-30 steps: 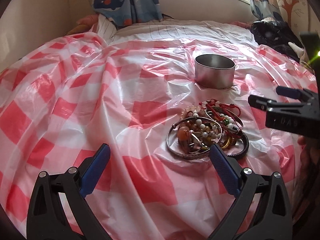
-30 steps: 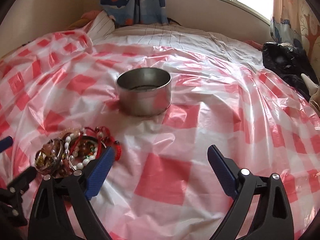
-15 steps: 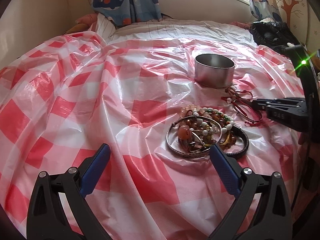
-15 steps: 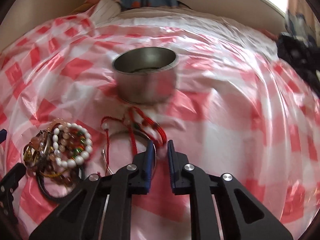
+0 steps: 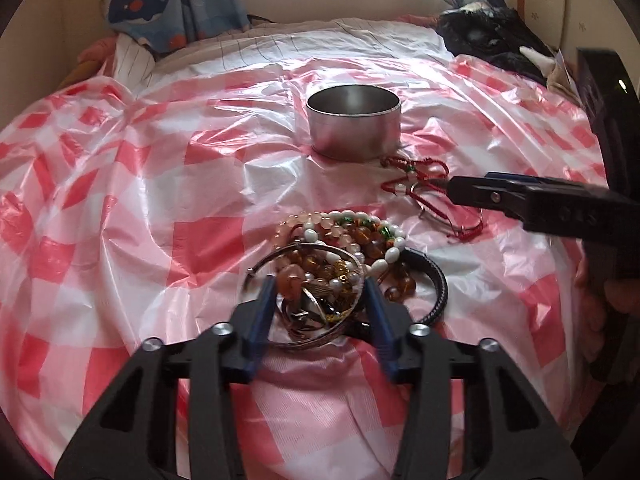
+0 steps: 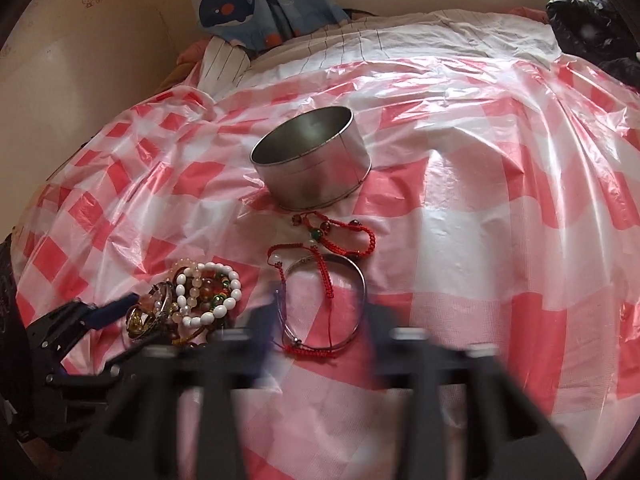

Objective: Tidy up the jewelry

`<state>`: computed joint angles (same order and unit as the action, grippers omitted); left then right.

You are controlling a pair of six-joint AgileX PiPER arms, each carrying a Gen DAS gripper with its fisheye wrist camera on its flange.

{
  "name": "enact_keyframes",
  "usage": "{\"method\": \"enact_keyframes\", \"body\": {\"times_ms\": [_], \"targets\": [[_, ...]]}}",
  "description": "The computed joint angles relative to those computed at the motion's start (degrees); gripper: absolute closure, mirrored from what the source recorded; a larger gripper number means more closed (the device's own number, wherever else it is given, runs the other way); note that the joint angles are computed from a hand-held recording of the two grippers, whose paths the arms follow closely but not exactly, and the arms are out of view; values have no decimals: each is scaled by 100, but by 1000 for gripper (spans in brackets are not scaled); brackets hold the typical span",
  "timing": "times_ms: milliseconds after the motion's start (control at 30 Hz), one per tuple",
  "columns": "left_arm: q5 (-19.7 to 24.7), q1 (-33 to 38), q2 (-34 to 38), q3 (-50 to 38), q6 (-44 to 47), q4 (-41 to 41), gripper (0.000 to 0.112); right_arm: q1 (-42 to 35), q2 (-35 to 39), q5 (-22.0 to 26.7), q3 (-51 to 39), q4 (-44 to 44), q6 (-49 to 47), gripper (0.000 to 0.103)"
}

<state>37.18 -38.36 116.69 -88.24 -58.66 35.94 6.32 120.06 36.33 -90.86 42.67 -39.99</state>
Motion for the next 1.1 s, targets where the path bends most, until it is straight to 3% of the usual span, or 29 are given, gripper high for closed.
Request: {"method": "enact_keyframes", "body": {"times_ms": [33, 100, 267, 333, 367, 400, 600, 800, 933, 1100], "targets": [[-88, 53, -62, 61, 16, -64, 90, -8, -20, 42, 16, 231, -249, 32], [-167, 117, -146, 151, -25, -81, 96, 74, -52, -22, 33, 253, -405, 31], [-642, 389, -515, 570, -195, -191, 98, 562, 144, -205, -335, -933, 152, 33], [-874, 515, -630, 735, -33, -474, 98, 734, 407, 11, -697, -1740, 765, 58], [-942, 561, -659, 792, 24, -578, 98, 725, 514, 171, -813, -1801, 839, 91], [-989, 587, -674, 838, 60, -640, 98, 681, 574, 241, -853, -1703, 830, 95], [-1266, 611, -839, 1086, -70, -614, 98, 276, 296, 315, -488, 40, -421, 97], [-1269, 571, -835, 894, 380, -1007, 98, -243, 198, 1006, -360, 1909, -1487, 96], [-1378, 653, -887, 765, 802, -1453, 98, -503, 419, 1622, -631, 2462, -1402, 96], [-1251, 822, -844, 537, 1778, -2370, 98, -575, 419, 1931, -652, 2752, -1591, 96]]}}
